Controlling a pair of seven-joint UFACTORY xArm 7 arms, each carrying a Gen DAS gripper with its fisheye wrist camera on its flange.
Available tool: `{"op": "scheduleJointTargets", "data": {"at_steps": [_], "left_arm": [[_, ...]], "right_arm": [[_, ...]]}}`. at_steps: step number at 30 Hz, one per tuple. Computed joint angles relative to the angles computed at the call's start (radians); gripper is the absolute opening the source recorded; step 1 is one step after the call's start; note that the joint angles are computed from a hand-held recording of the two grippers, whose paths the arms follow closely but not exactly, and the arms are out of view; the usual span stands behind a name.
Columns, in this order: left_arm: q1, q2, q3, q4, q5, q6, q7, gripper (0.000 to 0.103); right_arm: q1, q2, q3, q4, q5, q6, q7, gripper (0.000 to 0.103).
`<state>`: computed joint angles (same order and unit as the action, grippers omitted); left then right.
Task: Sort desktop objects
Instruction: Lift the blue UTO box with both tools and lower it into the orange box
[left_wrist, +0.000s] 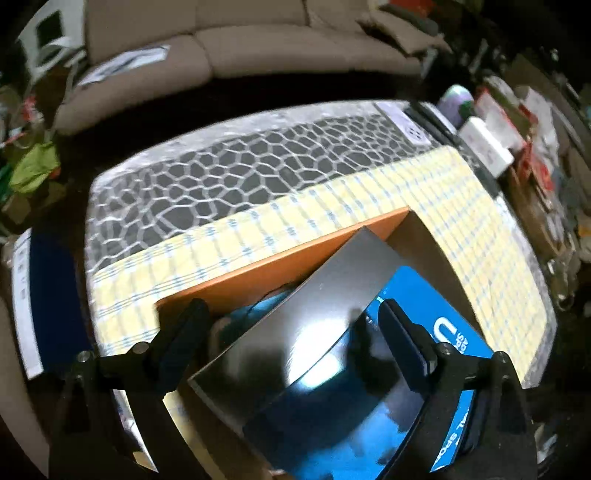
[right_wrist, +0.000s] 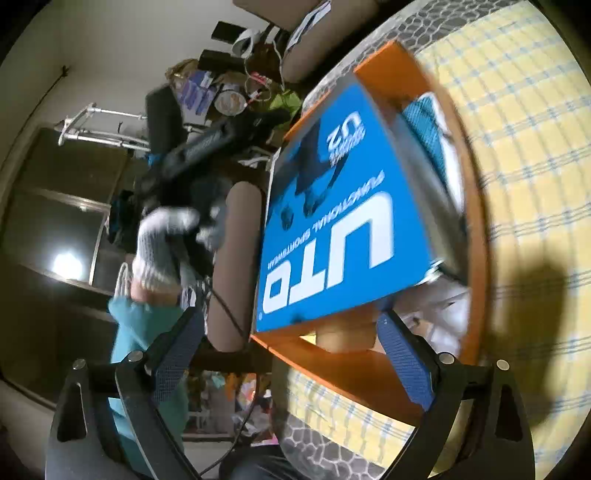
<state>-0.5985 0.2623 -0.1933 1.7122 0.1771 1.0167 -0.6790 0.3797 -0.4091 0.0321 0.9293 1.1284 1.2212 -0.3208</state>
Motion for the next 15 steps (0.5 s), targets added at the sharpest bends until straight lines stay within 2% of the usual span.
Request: {"op": "scheduleJointTargets", "data": {"at_steps": [3, 7, 9, 12, 15], "left_arm": [[0.017, 0.039, -0.013, 0.038, -0.047, 0.010, 0.098, 0.091], [0.040, 0.082, -0.041, 0.080, -0.164, 0.035, 0.273, 0.092], [0.038, 0.073, -0.034, 0.067, -0.185, 0.030, 0.297, 0.091], [0.058, 0.023, -0.030, -0.004, -0.255, -0.037, 0.290, 0.089], [0.062, -0.028, -0.031, -0.057, -0.270, -0.079, 0.278, 0.089]], "right_arm": [[0.006, -0.024, 0.017, -0.011, -0.018, -0.040, -0.019, 0.103], [0.014, -0.037, 0.028, -0.015, -0.054, -0.078, 0.000, 0.103], [0.020, -0.032, 0.026, -0.009, -0.066, -0.082, 0.011, 0.103], [0.026, -0.025, 0.023, -0.002, -0.075, -0.088, 0.017, 0.103], [0.027, -0.028, 0.020, -0.005, -0.079, -0.100, 0.034, 0.103]]}}
